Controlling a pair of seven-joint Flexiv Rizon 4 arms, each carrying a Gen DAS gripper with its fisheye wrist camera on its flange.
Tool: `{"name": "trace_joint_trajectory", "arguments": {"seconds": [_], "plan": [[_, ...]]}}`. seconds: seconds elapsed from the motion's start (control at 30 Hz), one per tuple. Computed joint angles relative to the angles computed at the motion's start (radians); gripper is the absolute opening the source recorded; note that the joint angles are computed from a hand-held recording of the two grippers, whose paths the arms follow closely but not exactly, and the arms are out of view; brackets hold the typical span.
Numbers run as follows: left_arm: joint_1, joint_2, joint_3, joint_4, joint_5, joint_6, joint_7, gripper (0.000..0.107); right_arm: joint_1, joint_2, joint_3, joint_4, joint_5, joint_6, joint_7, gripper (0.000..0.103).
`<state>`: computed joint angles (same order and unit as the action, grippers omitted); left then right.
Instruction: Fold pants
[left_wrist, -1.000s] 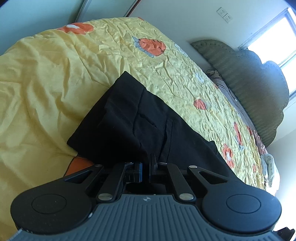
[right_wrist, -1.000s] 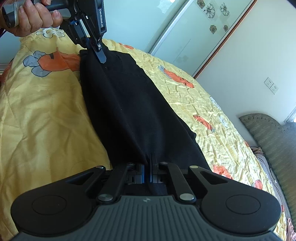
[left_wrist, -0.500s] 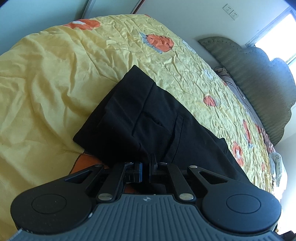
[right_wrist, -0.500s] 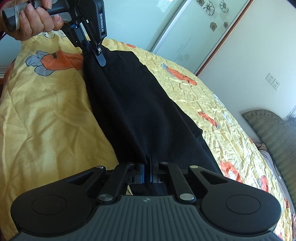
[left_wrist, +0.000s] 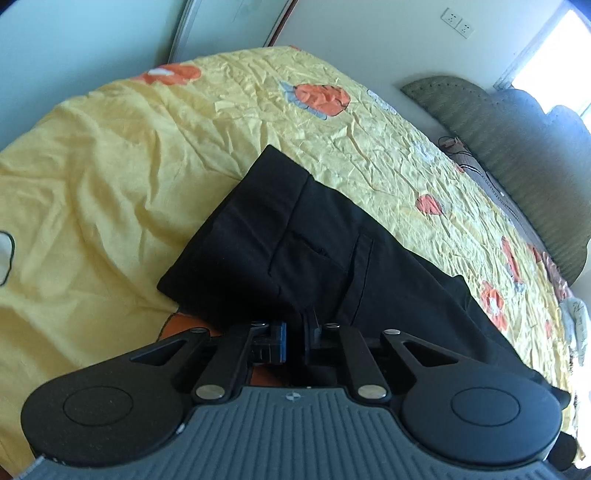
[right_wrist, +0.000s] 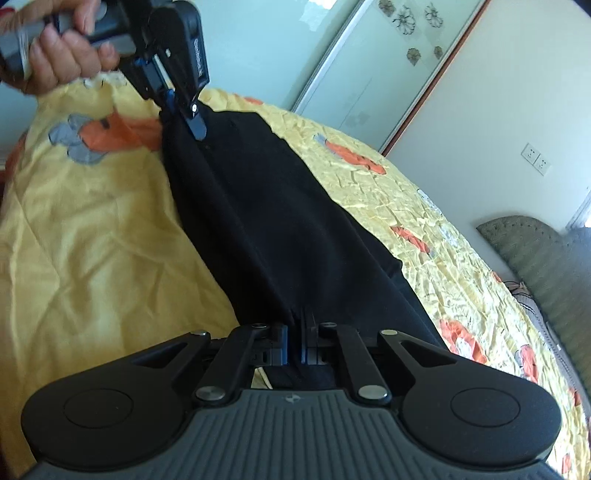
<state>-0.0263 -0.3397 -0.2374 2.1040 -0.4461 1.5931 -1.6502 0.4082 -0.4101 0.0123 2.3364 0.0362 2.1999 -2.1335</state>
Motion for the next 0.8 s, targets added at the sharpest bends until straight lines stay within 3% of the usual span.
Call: {"name": "trace_joint_trajectory", "arguments": {"seconds": [0.03,0.17,0.27,0.37,0.43,0.47,0.6,0.67,0.8], "plan": [[-0.015,-0.003,0.021,-0.007,0.011,-0.008,-0.014,0.012,-0.008,0.002,0.006,0.002,-0.007,-0.005,0.008,0.006],[0.011,-0.005,-0.013,0.008,-0.013,0.003,-0.009,0.012,0.025,-0.006,-0.011,0.007,0.020,0.009,-0.020,0.006],[0.017,-0.003,-0.020,0.014,-0.011,0.010,-0.009,0.012,0.003,-0.007,0.006,0.009,0.007,0.012,-0.003,0.006],[0.050,-0.001,-0.057,0.020,-0.038,-0.007,-0.005,0.018,-0.004,-0.021,0.010,0.003,0.001,0.017,0.010,0.007],[0.102,0.014,-0.122,0.044,-0.091,-0.002,0.023,0.022,0.044,-0.024,-0.023,0.004,0.038,0.028,-0.037,0.007],[0.103,0.023,-0.121,0.049,-0.096,-0.005,0.023,0.022,0.065,-0.023,-0.035,0.003,0.060,0.029,-0.056,0.007],[0.021,0.051,-0.015,0.046,-0.077,-0.037,-0.006,0.023,0.049,-0.029,-0.017,0.000,0.065,0.040,-0.046,0.007],[-0.096,0.054,0.140,0.015,0.036,-0.066,-0.094,0.022,0.035,-0.027,-0.005,-0.001,0.057,0.038,-0.027,0.007],[-0.268,0.047,0.365,-0.050,0.287,-0.103,-0.265,0.020,-0.017,-0.016,0.028,0.003,-0.001,0.018,0.028,0.007]]}}
